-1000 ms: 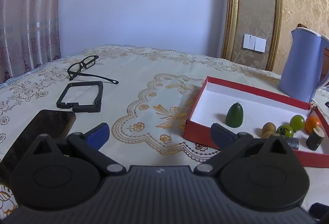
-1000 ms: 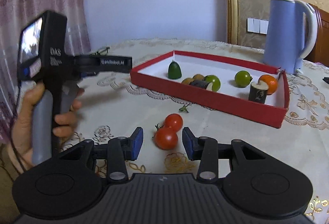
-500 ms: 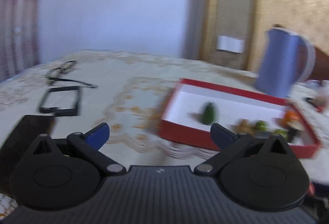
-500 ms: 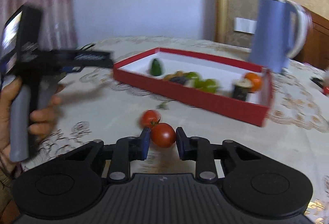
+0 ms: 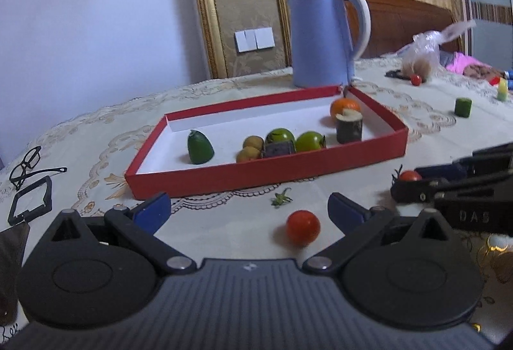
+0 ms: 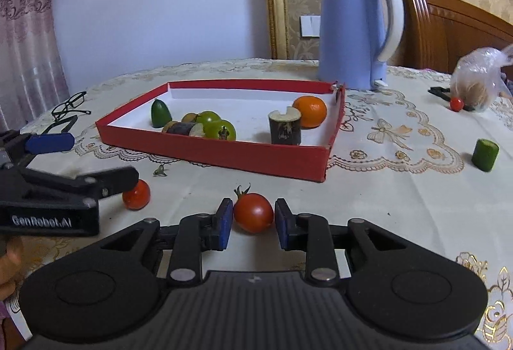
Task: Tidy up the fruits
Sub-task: 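Grasp a red tomato with the right tool while the left tool grasps another red tomato, then carry the red tomato into the tray and open the left tool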
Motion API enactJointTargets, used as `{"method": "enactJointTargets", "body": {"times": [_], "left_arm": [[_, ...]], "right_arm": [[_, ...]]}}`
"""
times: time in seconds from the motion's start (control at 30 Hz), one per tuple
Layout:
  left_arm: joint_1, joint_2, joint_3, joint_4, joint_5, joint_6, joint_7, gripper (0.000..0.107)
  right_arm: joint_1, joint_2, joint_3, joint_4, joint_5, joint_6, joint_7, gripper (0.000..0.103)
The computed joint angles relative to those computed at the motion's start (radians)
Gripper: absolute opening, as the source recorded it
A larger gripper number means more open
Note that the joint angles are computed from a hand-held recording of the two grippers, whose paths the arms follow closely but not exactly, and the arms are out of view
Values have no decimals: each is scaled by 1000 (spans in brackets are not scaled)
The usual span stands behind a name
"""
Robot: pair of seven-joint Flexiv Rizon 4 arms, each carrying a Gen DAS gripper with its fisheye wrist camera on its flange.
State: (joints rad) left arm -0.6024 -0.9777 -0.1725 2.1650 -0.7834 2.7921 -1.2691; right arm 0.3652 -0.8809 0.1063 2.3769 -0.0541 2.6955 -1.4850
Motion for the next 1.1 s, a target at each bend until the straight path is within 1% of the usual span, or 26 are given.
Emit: {"method": "enactJointTargets", "body": {"times": [0.07,0.1,0.13,0.17,0.2,0.23,0.27,0.3,0.33,0.37,0.47,0.57,0.67,0.8,0.9,0.97,1.1], "left_arm": [[3,0,3,-2,20,-13,10,103],[-1,-1,4,-8,19,-23,24,101],[-7,-2,5,-16,10,-34,42,90],[-14,-2,5,-26,-6,-52,68,80],[-20,-3,4,-36,-23,-71,90,77],[-29,-4,4,-48,-47,-91,118,65],[-30,-3,2,-52,-50,-105,128,49],[-18,1,-1,-47,-27,-124,122,40],[-6,4,-3,-40,2,-137,107,26],[6,8,-2,-31,37,-144,87,23],[3,7,15,-23,62,-137,56,23],[1,-2,28,-13,87,-84,11,23],[-2,-7,27,-5,67,-35,-14,23],[2,9,22,5,17,1,-22,23],[13,42,24,2,-20,1,9,23],[29,63,27,-9,-22,-10,28,23],[73,99,23,-54,-48,-92,66,23]], "right_arm": [[-13,-3,6,-1,-13,6,11,33],[-17,-5,8,0,-16,13,15,40],[-19,-9,10,0,-16,26,16,49],[-18,-14,11,1,-13,42,14,54],[-17,-19,12,1,-10,58,12,60],[-17,-22,12,2,-12,69,11,61],[-19,-22,10,3,-16,70,13,61],[-21,-21,10,4,-22,69,17,61],[-25,-21,10,5,-29,68,21,61],[-30,-21,10,5,-36,68,26,61],[-40,-23,12,5,-51,69,39,61],[-38,-24,10,9,-52,76,38,61],[-33,-23,4,12,-55,72,26,61],[-27,-21,3,12,-56,68,11,61],[-40,-21,8,10,-70,63,20,61],[-46,-22,11,11,-76,65,26,61],[-49,-22,10,12,-81,68,27,61]]}}
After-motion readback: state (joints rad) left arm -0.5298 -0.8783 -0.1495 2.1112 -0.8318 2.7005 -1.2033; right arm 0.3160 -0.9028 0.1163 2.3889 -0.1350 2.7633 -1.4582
